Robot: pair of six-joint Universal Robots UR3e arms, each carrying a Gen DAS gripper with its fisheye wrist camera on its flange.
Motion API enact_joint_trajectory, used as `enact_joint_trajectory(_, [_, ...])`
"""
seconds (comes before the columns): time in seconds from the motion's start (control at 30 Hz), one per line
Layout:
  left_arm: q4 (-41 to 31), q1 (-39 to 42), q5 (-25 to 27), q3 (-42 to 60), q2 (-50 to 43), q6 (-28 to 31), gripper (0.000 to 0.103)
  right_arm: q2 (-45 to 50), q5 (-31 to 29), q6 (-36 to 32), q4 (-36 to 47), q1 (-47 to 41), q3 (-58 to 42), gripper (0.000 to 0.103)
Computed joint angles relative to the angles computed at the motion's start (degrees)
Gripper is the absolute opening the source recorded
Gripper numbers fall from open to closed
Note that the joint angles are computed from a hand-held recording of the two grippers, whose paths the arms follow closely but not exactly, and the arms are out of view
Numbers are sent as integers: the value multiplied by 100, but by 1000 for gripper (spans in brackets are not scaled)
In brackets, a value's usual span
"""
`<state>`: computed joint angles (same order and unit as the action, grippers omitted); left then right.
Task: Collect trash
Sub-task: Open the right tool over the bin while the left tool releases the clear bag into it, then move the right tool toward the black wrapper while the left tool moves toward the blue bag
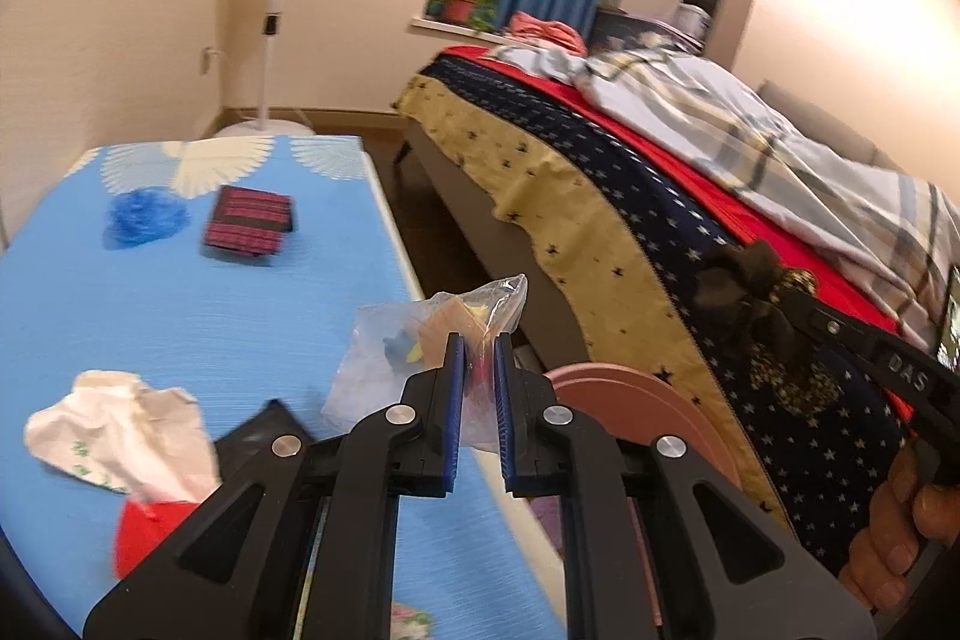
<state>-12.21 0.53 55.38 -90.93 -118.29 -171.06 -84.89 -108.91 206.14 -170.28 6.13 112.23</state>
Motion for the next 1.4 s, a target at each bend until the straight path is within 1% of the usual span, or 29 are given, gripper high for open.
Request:
enact_joint_trajectory(0.17, [-169, -211, -211, 120, -181, 131, 10, -63, -8, 79, 21, -71, 111, 16])
enact_joint_trajectory(0.43, [-440, -622, -201, 387, -511, 273, 10, -178, -118, 132, 148, -151, 217, 16])
enact_joint_trajectory(0.53, [-526, -782, -148, 387, -578, 410, 10, -200, -165, 127, 168, -159, 237, 19])
enact_joint_trajectory(0.73, [-715, -852, -215, 419, -634, 544, 11, -213, -234, 136, 207, -177, 235, 20])
enact_joint_trajectory(0.77, [-799, -851, -270, 438, -637, 589, 11, -218, -235, 149, 223, -186, 236, 21])
enact_joint_trajectory(0.8, [-915, -851, -332, 451, -631, 643, 12, -233, -235, 159, 224, -195, 250, 26])
enact_joint_trajectory(0.83, [-969, -855, -339, 457, -628, 667, 15, -244, -253, 180, 225, -195, 260, 28])
enact_joint_trajectory(0.9, [-1020, -876, -304, 423, -609, 729, 30, -270, -302, 200, 226, -186, 276, 33])
enact_joint_trajectory(0.93, [-1000, -875, -288, 385, -591, 742, 32, -279, -327, 207, 224, -183, 280, 35])
enact_joint_trajectory(0.97, [-982, -864, -259, 340, -558, 761, 32, -291, -351, 217, 221, -178, 282, 39])
enact_joint_trajectory(1.0, [-954, -840, -255, 292, -520, 771, 32, -309, -374, 226, 207, -177, 293, 40])
enact_joint_trajectory(1.4, [-631, -335, -368, -219, 55, 678, 32, -395, -363, 211, 62, -118, 324, 40])
